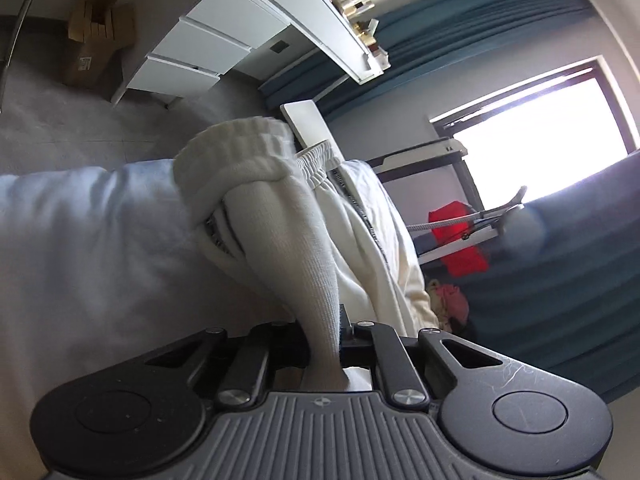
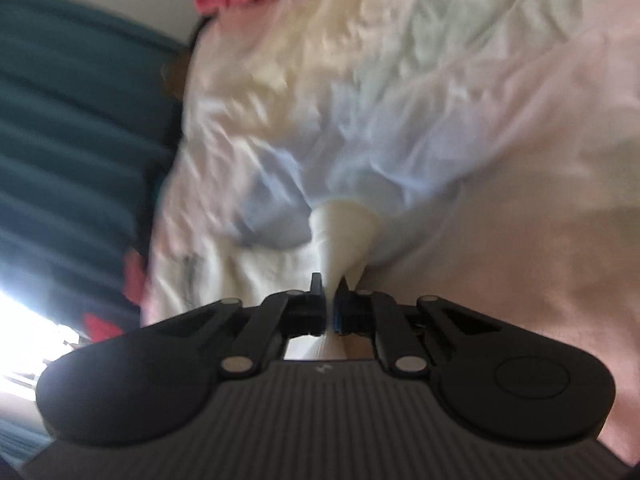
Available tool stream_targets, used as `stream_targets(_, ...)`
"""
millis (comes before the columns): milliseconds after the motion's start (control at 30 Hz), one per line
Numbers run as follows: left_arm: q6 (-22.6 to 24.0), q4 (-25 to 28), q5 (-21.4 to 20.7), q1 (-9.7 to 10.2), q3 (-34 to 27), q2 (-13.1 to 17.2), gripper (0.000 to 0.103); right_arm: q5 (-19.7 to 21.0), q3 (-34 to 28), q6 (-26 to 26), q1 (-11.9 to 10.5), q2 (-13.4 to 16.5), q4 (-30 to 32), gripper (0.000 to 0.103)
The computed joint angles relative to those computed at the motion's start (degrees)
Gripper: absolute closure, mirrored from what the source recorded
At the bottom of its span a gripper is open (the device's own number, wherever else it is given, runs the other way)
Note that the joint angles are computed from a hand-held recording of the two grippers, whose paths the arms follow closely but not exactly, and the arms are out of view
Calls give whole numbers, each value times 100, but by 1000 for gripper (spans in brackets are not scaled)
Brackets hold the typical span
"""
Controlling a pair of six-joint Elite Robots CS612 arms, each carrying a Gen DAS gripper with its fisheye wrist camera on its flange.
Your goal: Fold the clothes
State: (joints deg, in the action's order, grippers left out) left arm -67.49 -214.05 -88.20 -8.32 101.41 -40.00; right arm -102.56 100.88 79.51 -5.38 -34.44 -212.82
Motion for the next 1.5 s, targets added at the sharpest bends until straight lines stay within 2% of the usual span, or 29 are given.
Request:
stream_targets(100, -316, -280, -132, 37, 21, 32, 93, -264, 66, -677, 40, -92, -182, 97)
stream_targets(167, -546, -443, -106, 42, 82, 15, 93, -459, 112, -878, 58, -144, -326, 97)
stream_targets(267, -290, -466, 134, -34, 97, -72, 93, -662, 82, -1004, 69, -168, -482, 97)
stream_targets(333, -129, -297, 146, -29, -14, -116, 93, -739, -73, -1480, 70, -178, -355, 97)
stream_targets(467, 64, 260, 147, 14, -508, -126, 93, -660, -646, -1973, 46, -110, -58, 97)
stream_targets(533, 229, 593, 234, 12, -862, -80, 93, -705, -1110, -2356, 75, -22, 213, 97)
stream_targets(600, 247, 990, 349, -5, -1321, 39, 93, -928, -1714, -2702, 134, 141, 610, 97)
stream_targets(667, 210, 1378, 485, -26, -1810, 199, 93, -1159, -2457, -3022, 197, 434, 954, 97)
stream_targets(767, 467, 2209, 699, -48, -2724, 568, 93, -1418, -3658, -3246, 260, 998, 1723, 97)
stream_targets(867, 697, 3132, 847, -45, -3787, 1055, 93, -1454, -4824, -3295, 279, 1612, 2543, 97)
stream_targets(1000, 966, 4327, 1034, -57, -5201, 1784, 92, -1466, -6588, -3746, 292, 2563, 3563, 97)
stream_targets(1100, 1013, 4992, 1094, -61, -5990, 2230, 92, -1448, -7904, -4013, 290, 3260, 4319, 97)
stream_targets(1167, 1062, 5236, 1067, -56, -6354, 2447, 90, -1423, -8525, -3983, 288, 3578, 4845, 96)
stream_targets(1267, 1118, 5314, 1067, -53, -6589, 2611, 87, -1260, -8477, -3841, 266, 3574, 4947, 94)
stream_targets(1300, 1122, 5242, 1067, -56, -6536, 2593, 86, -1165, -8250, -3786, 250, 3460, 4854, 92)
stream_targets(1333, 1133, 5134, 1044, -54, -6408, 2537, 78, -1087, -8062, -3726, 242, 3361, 4771, 91)
stream_targets(1367, 1158, 5024, 1033, -50, -6235, 2450, 73, -950, -7723, -3674, 224, 3183, 4582, 85)
stream_targets(1400, 1188, 4904, 1032, -47, -6061, 2362, 61, -800, -7398, -3625, 203, 3010, 4394, 77)
stream_targets(1433, 1247, 4712, 1066, -52, -5843, 2250, 54, -640, -7014, -3591, 183, 2811, 4131, 73)
stream_targets(1500, 1395, 4260, 1049, -57, -5330, 1995, 49, -424, -6282, -3519, 156, 2426, 3631, 49)
